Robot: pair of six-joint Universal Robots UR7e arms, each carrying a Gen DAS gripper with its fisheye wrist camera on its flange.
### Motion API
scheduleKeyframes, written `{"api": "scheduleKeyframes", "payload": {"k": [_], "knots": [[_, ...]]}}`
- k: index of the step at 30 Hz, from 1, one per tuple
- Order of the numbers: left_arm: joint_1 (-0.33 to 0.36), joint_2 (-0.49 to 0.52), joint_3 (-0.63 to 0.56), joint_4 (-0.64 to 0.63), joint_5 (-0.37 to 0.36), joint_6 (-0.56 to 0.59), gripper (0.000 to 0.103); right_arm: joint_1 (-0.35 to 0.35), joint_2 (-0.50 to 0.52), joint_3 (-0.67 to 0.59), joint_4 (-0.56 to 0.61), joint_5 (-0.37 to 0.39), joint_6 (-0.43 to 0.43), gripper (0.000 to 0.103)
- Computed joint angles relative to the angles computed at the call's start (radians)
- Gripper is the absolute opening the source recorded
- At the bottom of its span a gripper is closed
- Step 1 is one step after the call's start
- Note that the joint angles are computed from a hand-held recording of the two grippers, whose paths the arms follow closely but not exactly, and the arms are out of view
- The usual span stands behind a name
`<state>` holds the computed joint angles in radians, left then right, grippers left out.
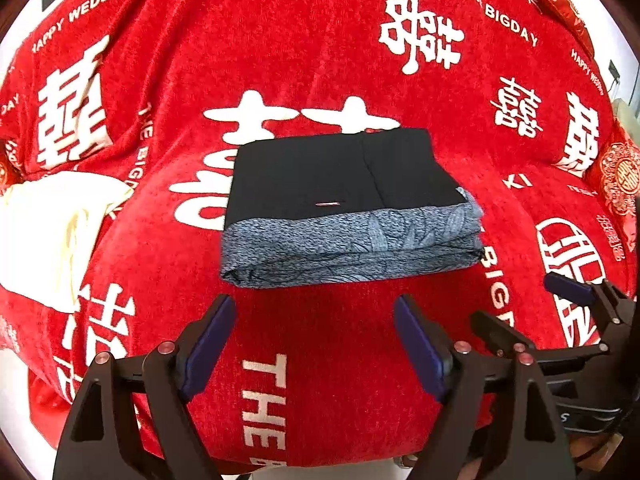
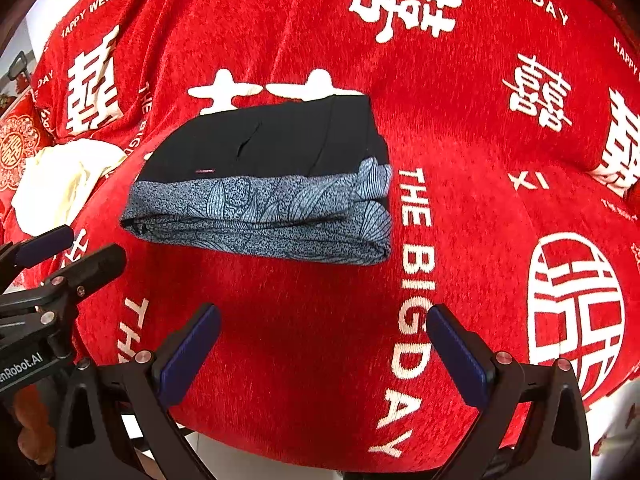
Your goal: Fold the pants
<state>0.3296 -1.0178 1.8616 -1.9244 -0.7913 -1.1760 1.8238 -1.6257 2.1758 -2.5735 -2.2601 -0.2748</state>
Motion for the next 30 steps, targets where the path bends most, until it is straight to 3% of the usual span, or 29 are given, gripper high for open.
{"api": "scheduleKeyframes", "payload": {"k": [5, 30], "knots": [[-0.005, -0.006, 0.007, 0.001, 0.019, -0.039, 0.084, 0.011, 0.012, -0.009, -0.016, -0.007, -0.018, 0.103], [-0.001, -0.007, -0.002, -0.003, 0.002, -0.008, 0.084, 0.028, 0.025, -0.015, -0.029, -0.012, -0.037, 0.103]]}}
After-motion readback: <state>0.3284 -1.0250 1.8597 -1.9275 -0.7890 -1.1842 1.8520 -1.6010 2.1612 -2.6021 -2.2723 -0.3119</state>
